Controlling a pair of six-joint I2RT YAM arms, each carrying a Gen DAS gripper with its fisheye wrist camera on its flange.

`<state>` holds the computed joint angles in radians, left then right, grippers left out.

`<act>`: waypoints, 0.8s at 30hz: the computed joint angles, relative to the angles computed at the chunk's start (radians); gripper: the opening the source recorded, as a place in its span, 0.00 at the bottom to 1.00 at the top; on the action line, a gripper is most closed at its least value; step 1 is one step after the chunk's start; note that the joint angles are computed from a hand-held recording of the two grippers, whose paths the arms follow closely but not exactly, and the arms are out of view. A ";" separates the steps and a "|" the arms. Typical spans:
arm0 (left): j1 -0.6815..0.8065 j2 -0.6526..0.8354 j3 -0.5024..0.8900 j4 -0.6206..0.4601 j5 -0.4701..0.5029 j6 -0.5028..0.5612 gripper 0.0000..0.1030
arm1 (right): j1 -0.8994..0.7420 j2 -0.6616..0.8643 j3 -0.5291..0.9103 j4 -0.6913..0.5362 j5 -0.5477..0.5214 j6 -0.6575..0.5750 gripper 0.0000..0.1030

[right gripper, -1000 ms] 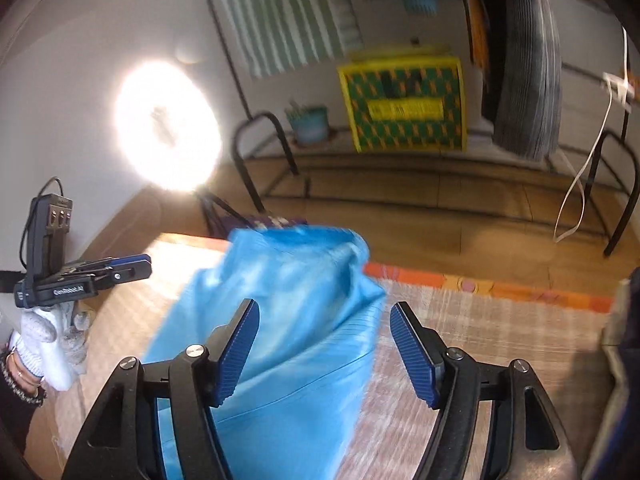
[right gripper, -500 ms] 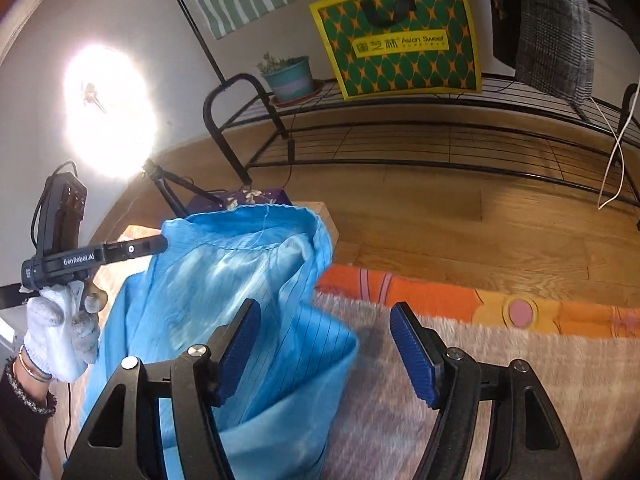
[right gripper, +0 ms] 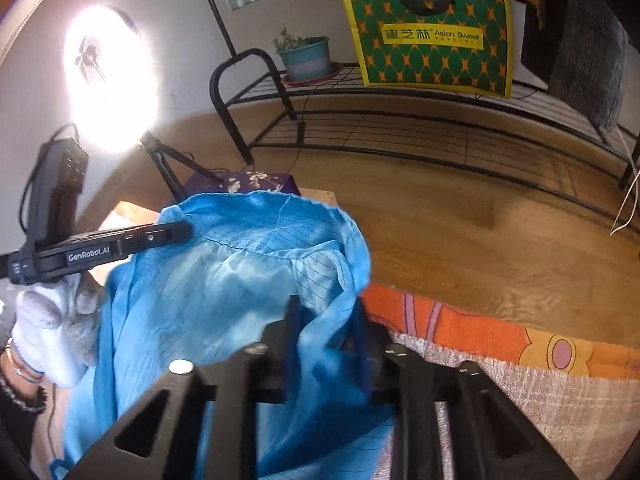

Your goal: Fold large clothes

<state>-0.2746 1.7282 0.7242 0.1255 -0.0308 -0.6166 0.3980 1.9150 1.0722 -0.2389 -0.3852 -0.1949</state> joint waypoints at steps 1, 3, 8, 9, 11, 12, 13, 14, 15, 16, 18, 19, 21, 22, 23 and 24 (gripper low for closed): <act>-0.004 -0.016 -0.010 0.008 -0.001 -0.004 0.04 | 0.010 -0.022 -0.020 0.016 0.011 0.005 0.09; -0.010 -0.062 -0.037 0.021 -0.005 -0.019 0.03 | 0.025 -0.052 -0.040 0.030 0.037 0.008 0.07; -0.043 -0.250 -0.088 -0.045 -0.033 -0.020 0.02 | 0.040 -0.174 -0.083 0.027 0.028 0.054 0.03; -0.055 -0.289 -0.095 -0.064 -0.041 -0.024 0.01 | 0.040 -0.208 -0.093 0.020 0.020 0.062 0.03; -0.089 -0.373 -0.107 -0.115 -0.071 -0.026 0.01 | 0.043 -0.267 -0.109 0.005 0.011 0.071 0.03; -0.107 -0.414 -0.113 -0.141 -0.086 -0.030 0.01 | 0.047 -0.307 -0.123 -0.005 0.010 0.076 0.03; -0.127 -0.458 -0.117 -0.170 -0.102 -0.035 0.01 | 0.050 -0.349 -0.138 -0.017 0.008 0.080 0.02; -0.152 -0.505 -0.118 -0.209 -0.122 -0.043 0.01 | 0.053 -0.376 -0.142 -0.032 0.008 0.083 0.02; -0.174 -0.541 -0.115 -0.245 -0.141 -0.051 0.01 | 0.057 -0.422 -0.152 -0.056 0.012 0.085 0.02; -0.202 -0.581 -0.108 -0.289 -0.166 -0.063 0.01 | 0.061 -0.454 -0.156 -0.075 0.017 0.087 0.02; -0.273 -0.647 -0.082 -0.387 -0.231 -0.093 0.01 | 0.070 -0.547 -0.166 -0.141 0.020 0.085 0.02; -0.327 -0.685 -0.055 -0.462 -0.281 -0.119 0.01 | 0.077 -0.588 -0.171 -0.170 0.031 0.082 0.02; -0.419 -0.732 -0.013 -0.565 -0.359 -0.170 0.01 | 0.086 -0.684 -0.170 -0.250 0.049 0.084 0.02; -0.480 -0.753 0.017 -0.628 -0.410 -0.203 0.01 | 0.085 -0.745 -0.166 -0.301 0.035 0.088 0.02; -0.555 -0.771 0.049 -0.696 -0.472 -0.248 0.01 | 0.082 -0.783 -0.159 -0.339 0.027 0.088 0.02; -0.617 -0.776 0.081 -0.758 -0.520 -0.293 0.01 | 0.089 -0.831 -0.147 -0.394 0.029 0.093 0.02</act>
